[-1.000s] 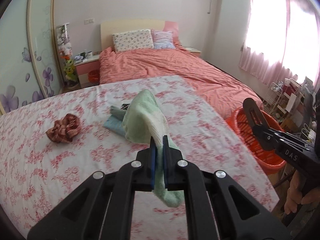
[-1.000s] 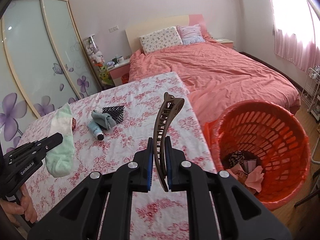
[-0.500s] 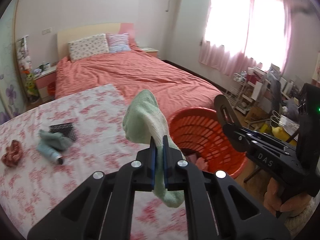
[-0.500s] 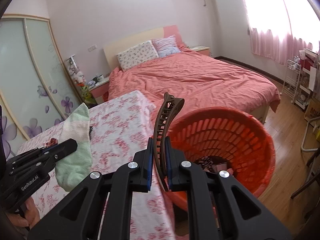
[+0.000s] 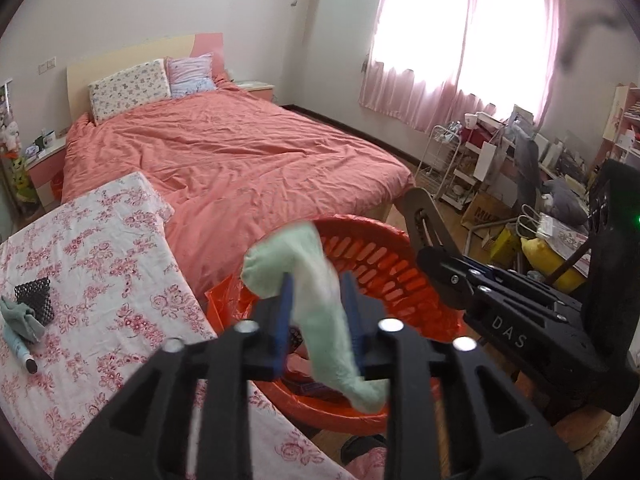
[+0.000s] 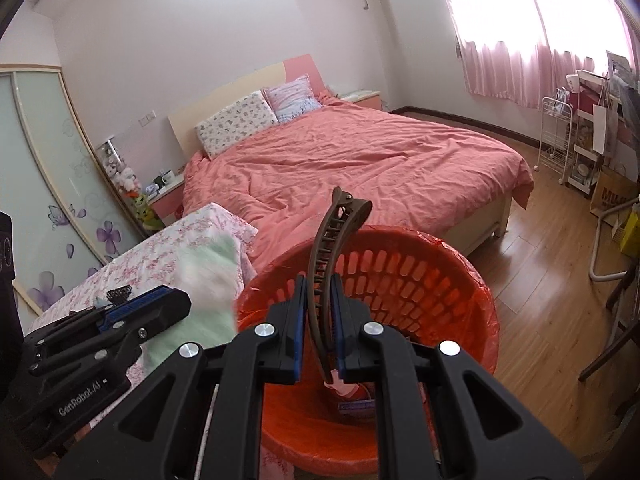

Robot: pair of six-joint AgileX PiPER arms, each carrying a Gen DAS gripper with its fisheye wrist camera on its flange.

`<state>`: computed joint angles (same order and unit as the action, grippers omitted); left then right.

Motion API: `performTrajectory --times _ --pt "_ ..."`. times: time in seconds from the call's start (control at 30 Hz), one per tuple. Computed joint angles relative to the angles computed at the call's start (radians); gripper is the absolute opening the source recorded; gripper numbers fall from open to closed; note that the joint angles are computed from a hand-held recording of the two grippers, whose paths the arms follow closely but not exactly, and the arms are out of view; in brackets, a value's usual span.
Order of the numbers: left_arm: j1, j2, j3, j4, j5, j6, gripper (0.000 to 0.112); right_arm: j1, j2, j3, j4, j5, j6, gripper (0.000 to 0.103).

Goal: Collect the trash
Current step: 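Carry the sock and claw clip to the orange basket and open both tools, then move both tools back over the bed toward the scrunchie and tube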

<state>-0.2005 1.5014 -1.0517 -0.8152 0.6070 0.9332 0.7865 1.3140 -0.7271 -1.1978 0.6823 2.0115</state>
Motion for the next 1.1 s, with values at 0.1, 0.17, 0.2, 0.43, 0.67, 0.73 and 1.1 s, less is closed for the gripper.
performTrajectory --times 0.1,0.17,0.2,0.43,0.67,0.73,1.1 --pt "0.018 0.015 0.015 0.020 -0.030 -0.010 0.043 0.005 0.019 0.014 -0.001 -0.004 0.022 0.038" --pt "0.033 0.009 0.036 0.032 -0.062 -0.009 0.052 0.030 0.034 0.019 -0.004 0.012 0.046 0.042" --pt "0.042 0.003 0.049 0.042 -0.084 -0.011 0.057 0.040 0.042 0.019 -0.003 0.013 0.056 0.042" --pt "0.205 -0.033 0.106 0.031 -0.112 0.086 0.077 0.054 0.072 -0.005 0.026 -0.005 0.037 0.048" --pt "0.513 0.013 0.066 -0.018 -0.056 0.227 0.078 0.133 0.169 -0.109 0.062 0.018 -0.016 0.049" --pt "0.604 0.063 0.016 0.005 -0.064 0.228 0.078 0.162 0.212 -0.158 0.077 0.031 -0.049 0.050" --pt "0.848 0.477 -0.496 0.341 -0.111 -0.155 0.083 0.211 0.407 -0.397 0.204 0.008 -0.251 0.050"
